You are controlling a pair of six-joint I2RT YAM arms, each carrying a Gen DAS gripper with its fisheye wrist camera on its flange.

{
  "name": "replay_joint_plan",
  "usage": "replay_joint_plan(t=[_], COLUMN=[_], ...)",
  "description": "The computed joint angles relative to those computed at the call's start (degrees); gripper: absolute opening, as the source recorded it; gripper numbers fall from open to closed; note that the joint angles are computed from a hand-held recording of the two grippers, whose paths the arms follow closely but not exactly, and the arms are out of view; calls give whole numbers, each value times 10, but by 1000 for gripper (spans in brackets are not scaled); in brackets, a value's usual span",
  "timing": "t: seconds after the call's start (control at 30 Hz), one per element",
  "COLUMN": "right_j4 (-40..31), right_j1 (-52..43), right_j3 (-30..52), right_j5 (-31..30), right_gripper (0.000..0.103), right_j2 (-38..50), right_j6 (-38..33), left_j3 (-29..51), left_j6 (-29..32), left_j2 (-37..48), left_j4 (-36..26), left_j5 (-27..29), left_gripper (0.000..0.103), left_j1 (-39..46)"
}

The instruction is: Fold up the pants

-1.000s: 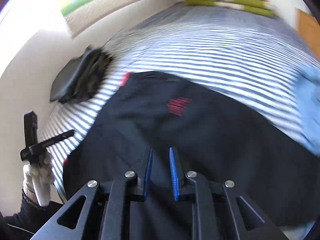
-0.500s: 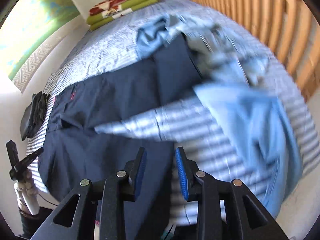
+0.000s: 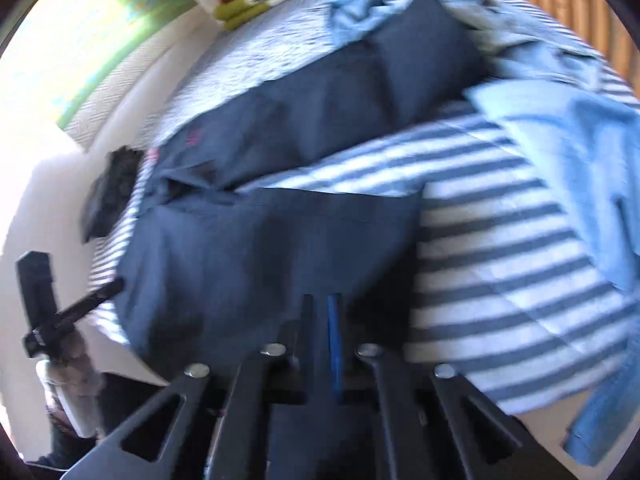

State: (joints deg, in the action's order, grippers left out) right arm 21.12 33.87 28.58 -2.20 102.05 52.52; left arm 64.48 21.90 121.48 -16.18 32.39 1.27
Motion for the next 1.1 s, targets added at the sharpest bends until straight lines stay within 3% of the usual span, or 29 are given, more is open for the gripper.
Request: replay_joint_plan(t=[0.13, 0.3, 0.47, 0.6, 0.63, 0.67, 0.7, 0.77, 0.87, 0.93, 1.1], right_j4=[-61, -133, -200, -206, -204, -203, -203, -175, -96, -16, 97], right_j1=[6, -7, -14, -13, -15, -15, -14, -10, -2, -9, -6], right_j3=[53, -2, -95, -172, -186, -195, -202, -209, -220, -221, -184], right_j5=[12, 85, 135, 143, 141, 139, 137, 128, 115, 91, 59], right_gripper=[6, 15, 18, 22, 22, 22, 22, 23, 27, 28, 34], right_j2=[3, -108, -226, -324, -340, -351, -364, -353, -303, -242, -116], right_j6=[-30, -21, 16, 47, 51, 54, 56, 57, 60, 58, 52], left_j3=[-38, -46, 16, 78, 88, 92, 97, 103, 68, 43, 45], left_j6=[-2, -58, -117, -142, -144, -149, -154, -164, -160, -155, -157], left_j2=[-31, -31, 10, 58, 68, 74, 80, 92, 65, 42, 44], left_j4=[5, 14, -5, -20, -19, -14, -14, -20, 9, 25, 29], left_j5=[1, -2, -11, -88, -110, -125, -128, -92, -87, -76, -58], left_gripper=[8, 10, 37, 39, 35, 13, 4, 2, 1, 1, 1], left_j1=[-72, -214, -344, -422, -434, -438, -435, -405, -364, -328, -232])
